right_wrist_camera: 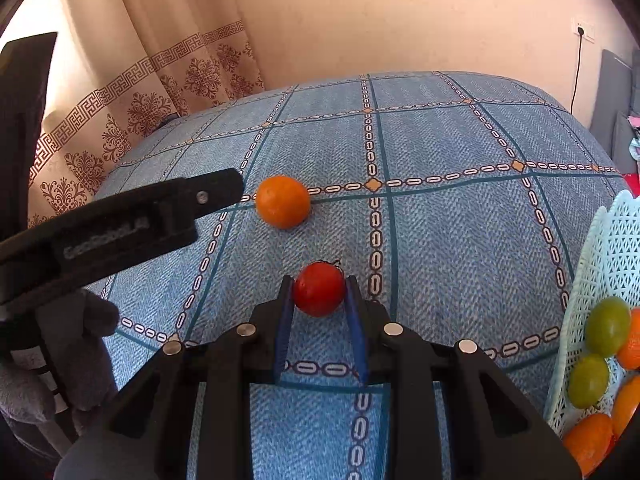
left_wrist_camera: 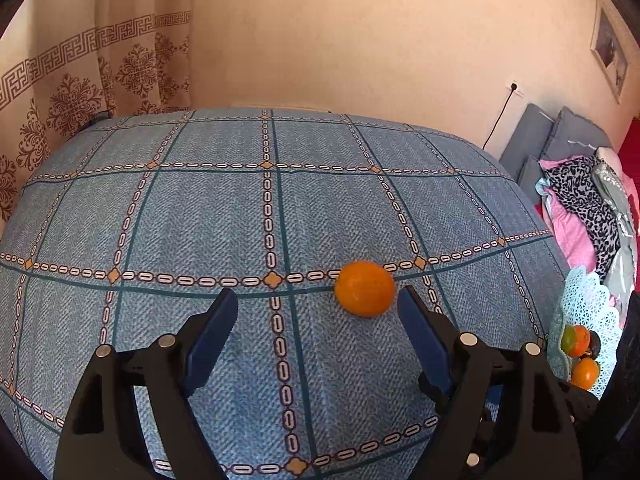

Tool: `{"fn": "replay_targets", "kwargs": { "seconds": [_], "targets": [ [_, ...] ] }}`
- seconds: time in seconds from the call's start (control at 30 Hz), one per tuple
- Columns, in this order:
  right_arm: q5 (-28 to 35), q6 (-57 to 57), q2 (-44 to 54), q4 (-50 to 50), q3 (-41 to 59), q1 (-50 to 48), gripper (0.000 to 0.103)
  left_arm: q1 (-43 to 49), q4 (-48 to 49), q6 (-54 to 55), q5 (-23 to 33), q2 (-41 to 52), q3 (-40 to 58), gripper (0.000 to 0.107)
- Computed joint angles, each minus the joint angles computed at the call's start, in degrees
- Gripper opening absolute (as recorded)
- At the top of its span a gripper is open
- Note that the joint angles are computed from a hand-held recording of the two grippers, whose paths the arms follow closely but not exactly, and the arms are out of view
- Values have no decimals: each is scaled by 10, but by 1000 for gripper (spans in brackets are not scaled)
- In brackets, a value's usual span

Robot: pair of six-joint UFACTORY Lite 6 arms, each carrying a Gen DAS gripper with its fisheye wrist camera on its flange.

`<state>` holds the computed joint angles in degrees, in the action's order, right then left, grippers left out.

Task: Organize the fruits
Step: 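Grasp the small orange with the left tool while the right tool grasps the red tomato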

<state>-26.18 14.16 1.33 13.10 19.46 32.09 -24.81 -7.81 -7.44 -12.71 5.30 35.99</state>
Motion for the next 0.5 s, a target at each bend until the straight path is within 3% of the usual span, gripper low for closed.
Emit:
{"fn": "replay_targets", "kwargs": {
  "seconds": [0.17, 0.5],
  "targets": [
    [-5, -27, -28, 37, -26, 28, 26, -15, 47, -49, 0, 46, 38, 76],
    [-11, -21, -38, 51, -45, 55, 26, -38, 31, -17, 21, 125, 110, 49]
  ]
}}
